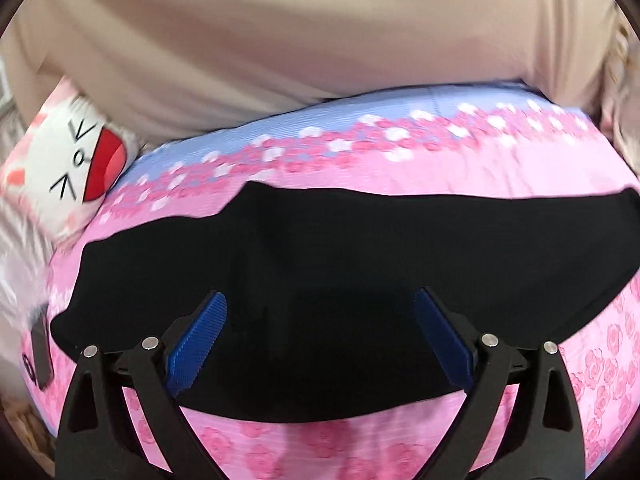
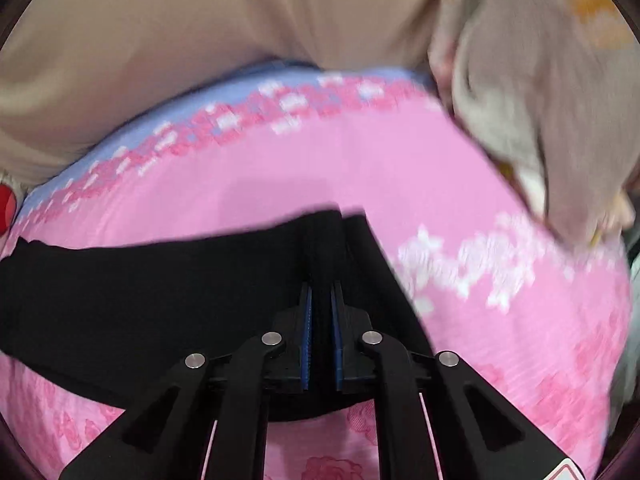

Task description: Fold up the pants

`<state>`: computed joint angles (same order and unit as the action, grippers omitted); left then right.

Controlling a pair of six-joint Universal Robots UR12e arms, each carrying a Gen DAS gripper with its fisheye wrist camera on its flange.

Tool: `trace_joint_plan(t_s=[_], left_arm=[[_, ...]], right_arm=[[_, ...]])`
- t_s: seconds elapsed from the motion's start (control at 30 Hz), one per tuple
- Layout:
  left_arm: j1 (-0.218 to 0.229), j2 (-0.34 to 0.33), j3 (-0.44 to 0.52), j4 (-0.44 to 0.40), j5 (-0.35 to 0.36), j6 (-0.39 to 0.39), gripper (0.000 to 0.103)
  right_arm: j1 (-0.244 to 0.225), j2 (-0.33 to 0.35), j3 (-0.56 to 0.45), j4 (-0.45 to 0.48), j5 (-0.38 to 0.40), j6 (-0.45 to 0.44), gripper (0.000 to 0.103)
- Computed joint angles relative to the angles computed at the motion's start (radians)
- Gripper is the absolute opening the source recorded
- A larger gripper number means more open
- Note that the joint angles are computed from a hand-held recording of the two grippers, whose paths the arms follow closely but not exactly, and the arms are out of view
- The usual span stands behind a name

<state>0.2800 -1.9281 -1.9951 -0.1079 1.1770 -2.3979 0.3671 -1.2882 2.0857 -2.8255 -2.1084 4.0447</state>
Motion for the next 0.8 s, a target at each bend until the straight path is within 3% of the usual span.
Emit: trace_joint_plan(t_s=[0.07, 0.1, 0.17, 0.23, 0.27, 0.3, 0.37, 0.5, 0.57, 0.63, 0.67, 0.73, 0.8], left_arm=[[-0.011, 0.004, -0.015, 0.009, 0.003, 0.009, 0.095], [-0.019, 0.002, -0.016, 0.008, 0.008, 0.015, 0.095], [-0.034, -0.007, -0.011, 0.002, 0.026, 0.017, 0.095], [-0.048, -0.01, -0.014, -0.003, 0.042, 0.026, 0.095], [-0.051, -0.01, -0.016, 0.0, 0.048, 0.03, 0.095], [-0.053, -0.008, -0.02, -0.002, 0.048, 0.039, 0.095], [-0.051, -0.005, -0.024, -0.008, 0.032, 0.048, 0.095], [-0.059, -0.005, -0.023, -0.021, 0.03, 0.048, 0.095], [-0.061, -0.005, -0.022, -0.026, 0.031, 0.047, 0.095], [-0.059, -0.005, -0.022, -0.027, 0.031, 0.043, 0.095], [-0.057, -0.005, -0.021, -0.026, 0.031, 0.043, 0.095], [-0.052, -0.007, -0.019, -0.024, 0.033, 0.038, 0.095], [-0.043, -0.009, -0.013, -0.027, 0.032, 0.032, 0.095]], right_arm=[[-0.002, -0.019, 0.022, -0.067, -0.047, -0.016, 0.007], [-0.014, -0.022, 0.035, -0.082, -0.032, -0.008, 0.009], [-0.063, 0.004, 0.067, -0.084, 0.068, 0.011, 0.016], [-0.056, -0.006, 0.072, -0.098, 0.073, 0.015, 0.022], [-0.041, -0.015, 0.07, -0.078, 0.038, 0.04, 0.028], [-0.028, -0.021, 0.076, -0.095, 0.009, 0.052, 0.046], [-0.024, -0.027, 0.092, -0.126, 0.005, 0.069, 0.065], [-0.055, -0.021, 0.116, -0.129, 0.127, 0.107, 0.066], [-0.041, -0.001, 0.107, -0.146, 0.093, 0.107, 0.063], [-0.048, 0.003, 0.106, -0.175, 0.121, 0.108, 0.039], [-0.056, 0.0, 0.113, -0.219, 0.152, 0.126, 0.015], [-0.045, -0.008, 0.104, -0.246, 0.146, 0.134, 0.015], [-0.035, -0.004, 0.091, -0.336, 0.174, 0.103, 0.015]])
